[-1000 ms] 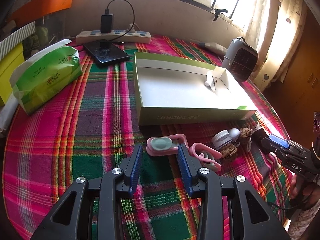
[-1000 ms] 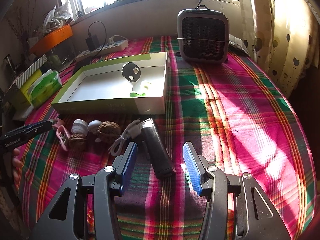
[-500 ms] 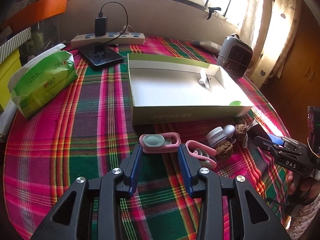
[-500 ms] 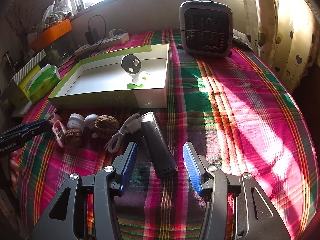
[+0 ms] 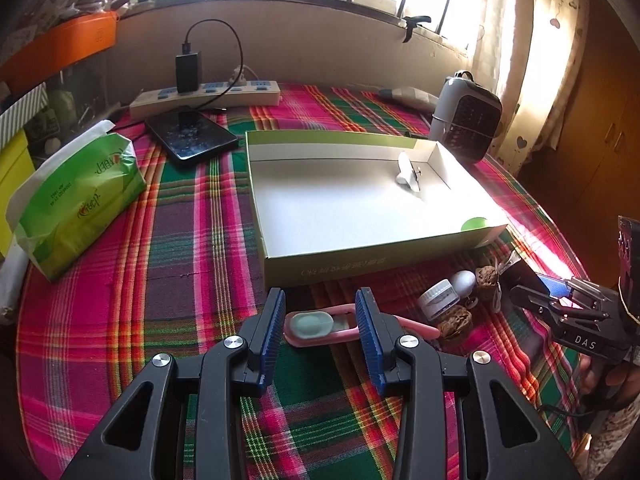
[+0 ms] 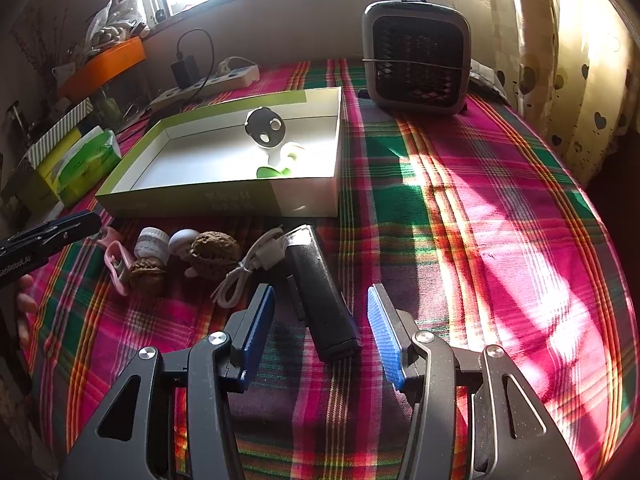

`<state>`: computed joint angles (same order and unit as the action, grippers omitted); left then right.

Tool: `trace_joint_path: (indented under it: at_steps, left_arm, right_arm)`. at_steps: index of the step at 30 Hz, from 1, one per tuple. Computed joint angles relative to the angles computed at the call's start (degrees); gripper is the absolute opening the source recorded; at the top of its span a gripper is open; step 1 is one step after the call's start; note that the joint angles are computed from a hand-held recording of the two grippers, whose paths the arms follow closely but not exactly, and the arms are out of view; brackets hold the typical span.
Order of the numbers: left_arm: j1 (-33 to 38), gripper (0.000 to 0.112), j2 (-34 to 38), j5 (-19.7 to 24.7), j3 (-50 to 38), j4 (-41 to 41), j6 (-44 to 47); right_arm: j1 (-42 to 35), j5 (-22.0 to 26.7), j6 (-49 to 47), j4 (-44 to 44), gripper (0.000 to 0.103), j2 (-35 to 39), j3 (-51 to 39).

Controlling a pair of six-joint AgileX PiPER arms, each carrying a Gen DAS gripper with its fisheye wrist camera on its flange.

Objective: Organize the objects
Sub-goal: 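Grasp the pink clip with the left tool while the right tool grasps the black flashlight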

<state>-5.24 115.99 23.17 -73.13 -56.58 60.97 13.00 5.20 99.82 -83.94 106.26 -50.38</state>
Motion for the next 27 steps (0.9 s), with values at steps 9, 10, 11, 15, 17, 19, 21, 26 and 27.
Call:
trace_joint_path:
  at_steps: [9, 10, 11, 15, 17, 19, 21, 26, 27]
  left_arm:
    - [0.8, 0.035, -1.0, 3.8, 1.7, -2.4, 2.7]
    - [0.8, 0.035, -1.2, 4.1, 2.0, -2.7, 3.0]
    - [0.8, 0.035, -1.3, 4.3, 2.3, -2.9, 3.1]
    - [-0.1, 0.035, -1.8, 2.7, 3.1, -1.7, 2.6]
    - [-0.7, 0.035, -1.5, 1.2, 2.4, 1.9, -1.5]
    - [-1.0, 0.035, -0.9, 0.6, 1.5, 4.2, -4.1]
    - [-1.3, 0.035, -0.3, 0.5, 0.7, 6.4, -6.1]
    - [-2.1, 0.035, 1.3, 0.4, -1.3, 10.4, -9.9]
    - [-2.3, 0.035, 1.6, 0.3, -1.7, 11.2, -11.0]
  right_arm:
    - [-0.1, -0.3, 1.6, -1.8, 0.053, 0.2, -0.2]
    - [-0.1, -0.2, 1.9, -2.2, 0.053, 0.2, -0.2]
    - [0.0, -0.2, 2.5, -2.8, 0.053, 0.2, -0.2]
    - [0.0, -0.1, 3.5, -3.7, 0.053, 0.3, -0.2]
    - [0.1, 0.0, 3.4, -3.8, 0.053, 0.3, -0.2]
    - [0.1, 0.2, 3.3, -3.7, 0.053, 0.3, -0.2]
    - [0.2, 0.4, 4.0, -4.3, 0.053, 0.4, -0.2]
    - [0.6, 0.9, 3.5, -3.8, 0.053, 0.5, -0.3]
    - [0.8, 1.3, 1.4, -1.8, 0.053, 0.5, -0.5]
